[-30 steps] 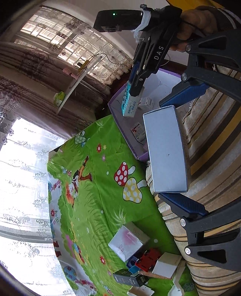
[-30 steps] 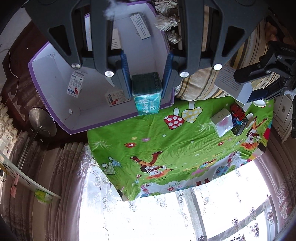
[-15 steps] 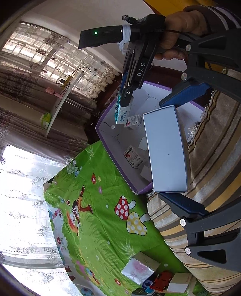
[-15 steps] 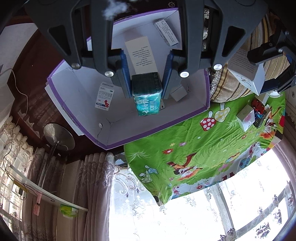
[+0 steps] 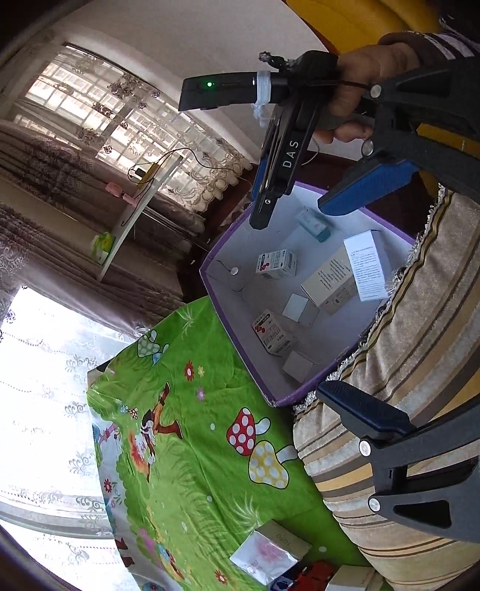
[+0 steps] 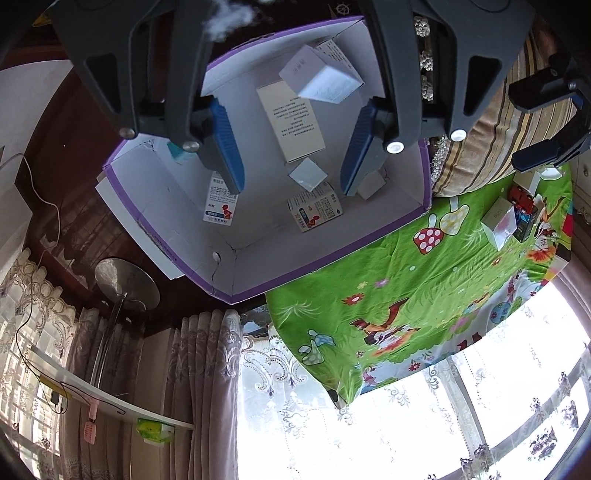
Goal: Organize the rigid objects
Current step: 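Carry both boxes to the purple box and open both grippers inside, then return both tools to the bed and grasp a white cube box with the left gripper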
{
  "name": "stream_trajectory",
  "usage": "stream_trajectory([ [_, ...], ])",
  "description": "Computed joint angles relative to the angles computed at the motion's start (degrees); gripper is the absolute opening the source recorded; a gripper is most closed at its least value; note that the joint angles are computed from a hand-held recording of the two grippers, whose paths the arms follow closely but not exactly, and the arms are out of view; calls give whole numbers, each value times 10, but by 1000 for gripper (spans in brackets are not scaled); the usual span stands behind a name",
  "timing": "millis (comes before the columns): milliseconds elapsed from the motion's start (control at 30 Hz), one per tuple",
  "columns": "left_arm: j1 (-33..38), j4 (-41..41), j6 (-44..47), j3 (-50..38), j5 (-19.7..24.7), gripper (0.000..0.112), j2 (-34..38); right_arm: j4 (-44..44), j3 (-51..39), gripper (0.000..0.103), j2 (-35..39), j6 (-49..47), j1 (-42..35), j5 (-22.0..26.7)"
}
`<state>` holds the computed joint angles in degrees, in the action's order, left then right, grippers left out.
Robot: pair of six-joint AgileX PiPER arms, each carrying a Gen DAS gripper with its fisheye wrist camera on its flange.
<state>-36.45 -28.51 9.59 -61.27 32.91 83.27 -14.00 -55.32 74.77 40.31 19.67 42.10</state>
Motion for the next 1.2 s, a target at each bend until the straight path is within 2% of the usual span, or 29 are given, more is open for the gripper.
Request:
stream_trajectory([
  [100, 12, -38, 37, 10, -2, 92, -7, 2, -1, 60, 0, -1, 1, -1],
  [233, 13, -35, 42, 17, -5, 92, -18, 3, -5, 61, 3, 0, 7, -2],
  [367, 34, -42, 48, 13, 28, 92, -15, 0, -10, 61, 5, 3, 17, -4],
  [467, 54, -67, 69, 30, 27, 92, -29, -14, -19, 61, 12, 14, 34, 2],
  [567, 66, -58, 66, 43, 24, 92, -44, -21, -33, 61, 24, 19, 53, 10],
  [667, 87, -55, 65, 53, 28, 92, -55, -10, -38, 61, 26, 11, 66, -3],
  [967, 200, -117, 123, 96, 58, 90, -87, 21, -84, 67, 65, -21, 126, -12],
  [1200, 328, -165, 181, 122, 99, 86, -104, 41, -128, 69, 101, -33, 167, -8],
])
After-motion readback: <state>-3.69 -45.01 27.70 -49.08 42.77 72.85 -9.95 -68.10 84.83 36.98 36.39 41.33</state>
